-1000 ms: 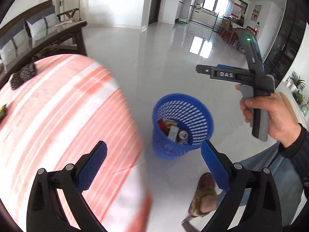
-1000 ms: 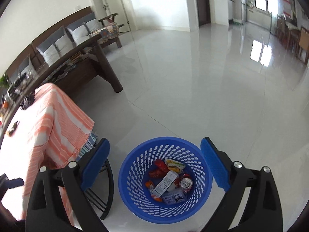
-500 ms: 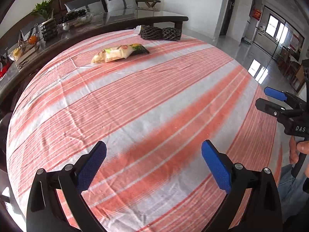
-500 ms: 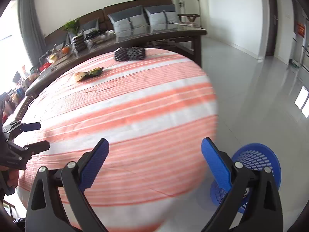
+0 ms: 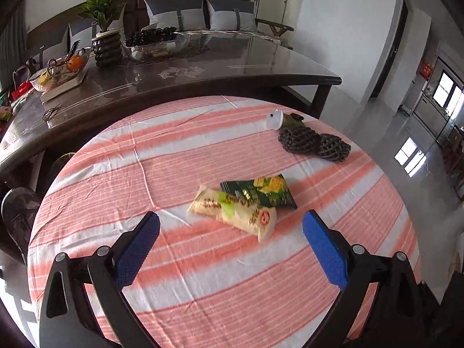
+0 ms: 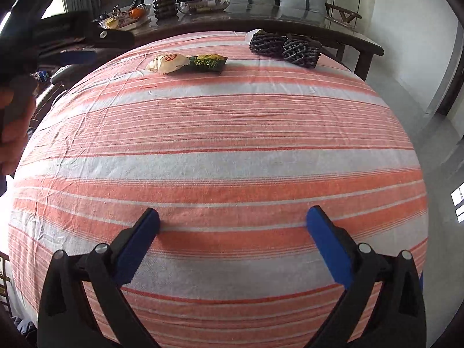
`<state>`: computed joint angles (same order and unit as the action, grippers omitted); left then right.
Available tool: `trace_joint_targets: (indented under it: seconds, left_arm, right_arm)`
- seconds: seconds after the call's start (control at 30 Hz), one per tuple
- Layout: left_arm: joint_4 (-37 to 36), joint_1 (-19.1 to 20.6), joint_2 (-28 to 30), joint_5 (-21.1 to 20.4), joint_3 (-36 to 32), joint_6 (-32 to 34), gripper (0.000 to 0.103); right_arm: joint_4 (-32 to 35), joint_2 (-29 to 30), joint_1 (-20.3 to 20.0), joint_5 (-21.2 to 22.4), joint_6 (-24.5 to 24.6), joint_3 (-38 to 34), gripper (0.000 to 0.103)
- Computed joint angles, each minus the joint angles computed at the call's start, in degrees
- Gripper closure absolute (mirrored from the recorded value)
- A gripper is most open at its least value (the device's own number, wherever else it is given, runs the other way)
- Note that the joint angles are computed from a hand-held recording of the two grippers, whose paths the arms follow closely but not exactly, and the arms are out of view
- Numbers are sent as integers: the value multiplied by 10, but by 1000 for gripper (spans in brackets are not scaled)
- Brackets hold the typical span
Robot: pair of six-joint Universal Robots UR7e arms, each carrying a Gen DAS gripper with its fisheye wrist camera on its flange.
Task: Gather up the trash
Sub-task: 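Bring both tools back over the table toward the remaining snack wrappers, then close the right tool on the green cracker bag while the left tool approaches the cream wrapper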
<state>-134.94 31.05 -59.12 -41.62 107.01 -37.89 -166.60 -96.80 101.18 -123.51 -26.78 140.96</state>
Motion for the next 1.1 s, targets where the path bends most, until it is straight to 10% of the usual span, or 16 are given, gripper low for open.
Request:
trace_joint_targets:
  seconds: [0.23, 0.8, 0.93, 1.1]
  left_arm:
    - [70, 44, 92, 12, -92, -73, 6]
    - [43, 44, 35, -21, -9, 21, 8]
    - [41, 40, 28, -31, 4, 25, 70]
    - [31, 21, -40, -75, 66, 46, 79]
  right_arm:
    - [-2, 1, -3, 1, -4, -1, 5]
    - [0, -4, -3, 2, -5, 1, 5]
    - [1, -4, -3, 2, -5, 0, 5]
    - [0, -4, -3, 2, -6, 0, 5]
